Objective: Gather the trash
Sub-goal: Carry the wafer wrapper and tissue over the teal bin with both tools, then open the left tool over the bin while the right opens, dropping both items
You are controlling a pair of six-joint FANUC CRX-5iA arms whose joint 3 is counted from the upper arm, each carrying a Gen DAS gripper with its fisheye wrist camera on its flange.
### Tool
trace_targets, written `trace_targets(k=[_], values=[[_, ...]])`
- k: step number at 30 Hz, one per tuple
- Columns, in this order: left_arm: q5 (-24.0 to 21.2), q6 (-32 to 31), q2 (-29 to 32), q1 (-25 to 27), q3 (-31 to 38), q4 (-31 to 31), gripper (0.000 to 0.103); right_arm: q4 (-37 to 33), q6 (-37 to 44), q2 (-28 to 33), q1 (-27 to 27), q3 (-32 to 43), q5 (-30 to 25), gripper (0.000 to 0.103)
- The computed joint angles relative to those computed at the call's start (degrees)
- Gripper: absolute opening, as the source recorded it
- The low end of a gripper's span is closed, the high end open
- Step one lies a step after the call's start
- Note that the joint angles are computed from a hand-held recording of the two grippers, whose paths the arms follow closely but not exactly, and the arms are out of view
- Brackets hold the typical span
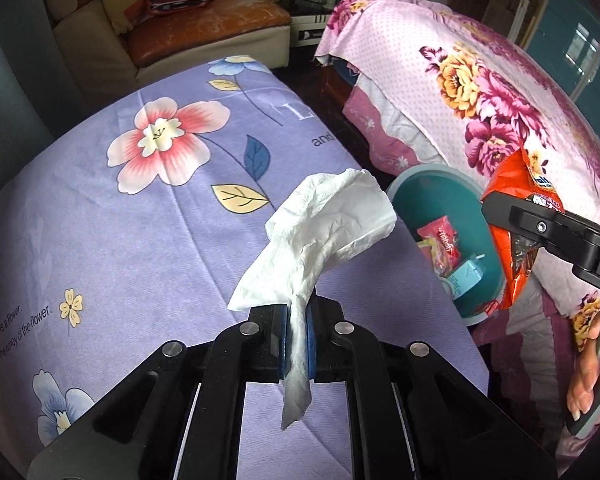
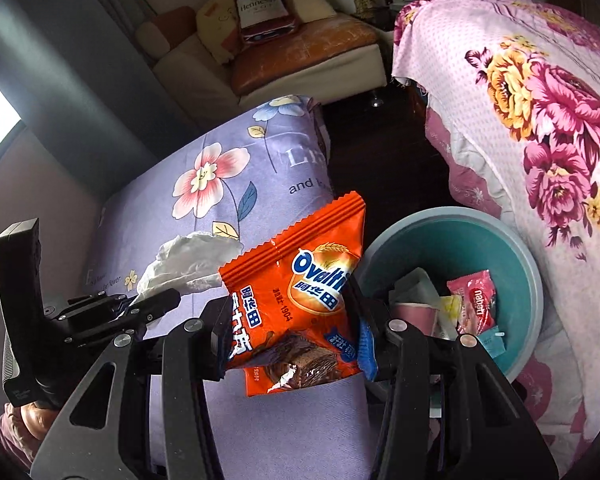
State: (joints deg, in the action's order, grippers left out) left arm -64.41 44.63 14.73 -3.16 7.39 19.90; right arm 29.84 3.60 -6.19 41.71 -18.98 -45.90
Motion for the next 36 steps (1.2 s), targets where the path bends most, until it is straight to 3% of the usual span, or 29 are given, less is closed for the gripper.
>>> trace_targets(k=[11, 19, 23, 25, 26, 27, 29, 30, 33, 36], values=[[0.16, 2.53, 0.99, -8.75, 0.24, -3.78, 0.008, 2.50, -8.49, -10.75, -1.68, -11.59, -2.21, 0.045], [-0.35, 3.73, 3.18, -11.83, 1.95, -5.47, 0.008, 0.18, -7.81, -11.94, -4.60, -13.67, -0.47, 0.046], [-0.97, 4.52, 4.31, -12.36, 3.03, -5.44, 0.010, -0.70, -6.34, -11.15, -5.61, -13.15, -0.24, 0.051], [-1.30, 4.53, 4.76, -12.32, 3.31, -4.81, 0.016, -0.80, -6.17, -10.93, -5.90, -13.05, -0.13, 0.056], [-1.35, 4.39, 4.79, -12.30, 3.29, -4.51, 0.028, -0.82, -6.14, -10.83, -6.04, -13.03, -0.10, 0.060], [-0.85, 4.23, 4.59, -12.31, 2.96, -4.29, 0.047, -0.77, -6.19, -10.78, -6.17, -13.03, -0.04, 0.062], [1.55, 3.83, 3.52, -12.35, 1.51, -4.00, 0.070, -0.91, -6.18, -10.71, -6.37, -13.06, 0.09, 0.068], [2.62, 3.52, 2.98, -12.35, 0.86, -3.82, 0.076, -0.92, -6.23, -10.69, -6.40, -13.04, 0.05, 0.071], [2.73, 3.39, 2.74, -12.07, 0.72, -3.28, 0.087, -1.20, -6.60, -10.64, -6.52, -13.02, 0.14, 0.077], [2.74, 3.80, 2.49, -11.75, 0.61, -3.47, 0.088, -0.76, -8.17, -10.73, -6.17, -13.03, -0.69, 0.079]])
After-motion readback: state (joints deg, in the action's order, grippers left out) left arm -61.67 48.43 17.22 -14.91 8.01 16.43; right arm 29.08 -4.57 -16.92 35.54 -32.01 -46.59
